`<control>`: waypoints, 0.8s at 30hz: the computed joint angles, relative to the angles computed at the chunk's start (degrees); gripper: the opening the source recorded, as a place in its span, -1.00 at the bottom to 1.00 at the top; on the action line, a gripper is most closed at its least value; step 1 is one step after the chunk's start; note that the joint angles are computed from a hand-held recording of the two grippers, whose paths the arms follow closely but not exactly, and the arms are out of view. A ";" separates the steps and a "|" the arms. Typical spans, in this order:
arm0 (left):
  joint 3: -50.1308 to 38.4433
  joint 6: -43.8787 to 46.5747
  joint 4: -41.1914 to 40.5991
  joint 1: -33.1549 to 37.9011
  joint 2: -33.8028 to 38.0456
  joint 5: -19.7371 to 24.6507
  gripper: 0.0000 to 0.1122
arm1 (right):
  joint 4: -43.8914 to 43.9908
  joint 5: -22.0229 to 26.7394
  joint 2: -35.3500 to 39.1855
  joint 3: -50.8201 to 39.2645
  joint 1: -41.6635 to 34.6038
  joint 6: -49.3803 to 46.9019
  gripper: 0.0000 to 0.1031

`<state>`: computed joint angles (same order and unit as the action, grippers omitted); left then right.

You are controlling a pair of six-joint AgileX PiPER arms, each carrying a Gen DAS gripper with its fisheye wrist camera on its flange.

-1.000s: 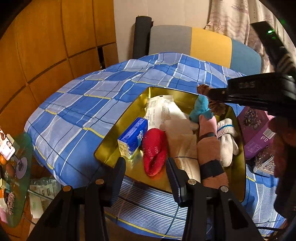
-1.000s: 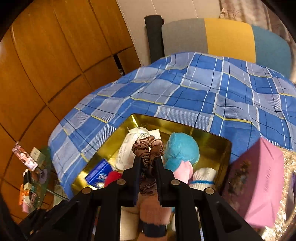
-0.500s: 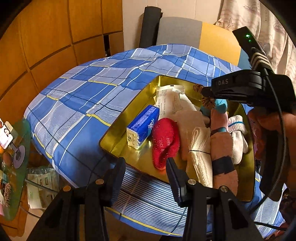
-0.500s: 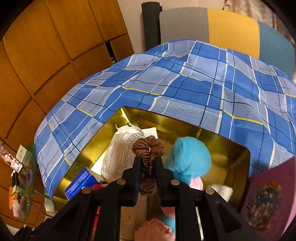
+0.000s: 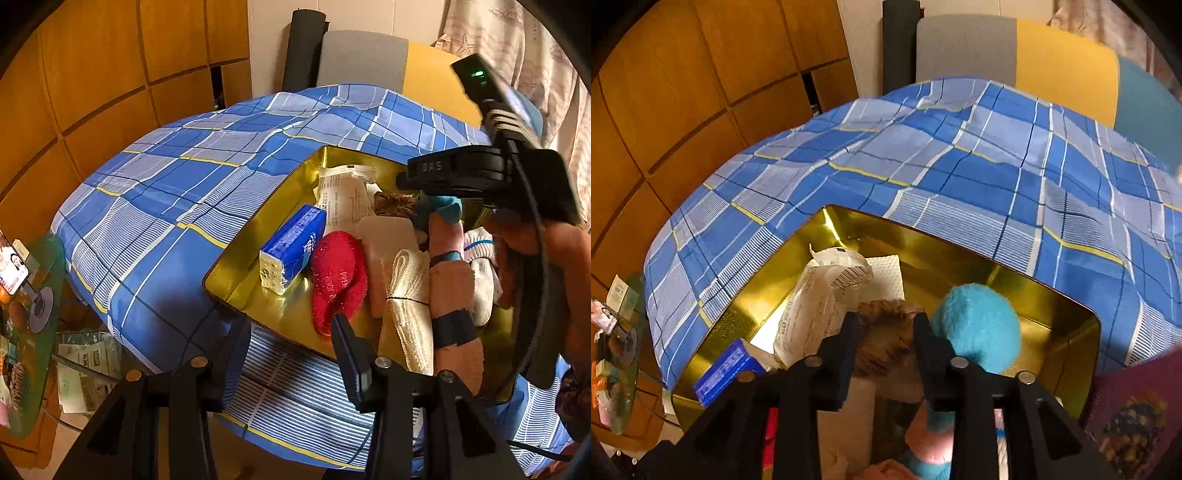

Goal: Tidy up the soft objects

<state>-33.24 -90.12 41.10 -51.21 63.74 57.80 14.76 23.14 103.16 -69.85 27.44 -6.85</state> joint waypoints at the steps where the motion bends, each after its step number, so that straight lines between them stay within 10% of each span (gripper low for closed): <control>1: -0.10 0.00 -0.07 -0.15 0.22 0.07 -0.19 | 0.54 -0.83 -1.34 1.43 -0.10 -0.29 -0.27; 16: -2.56 -4.88 1.48 -9.37 1.06 6.07 -0.19 | -0.17 -5.89 -24.68 24.50 -0.49 5.04 0.41; 24: -4.32 -8.13 1.63 -17.42 1.40 11.15 -0.19 | -26.46 -4.84 -37.05 33.48 3.67 34.29 0.59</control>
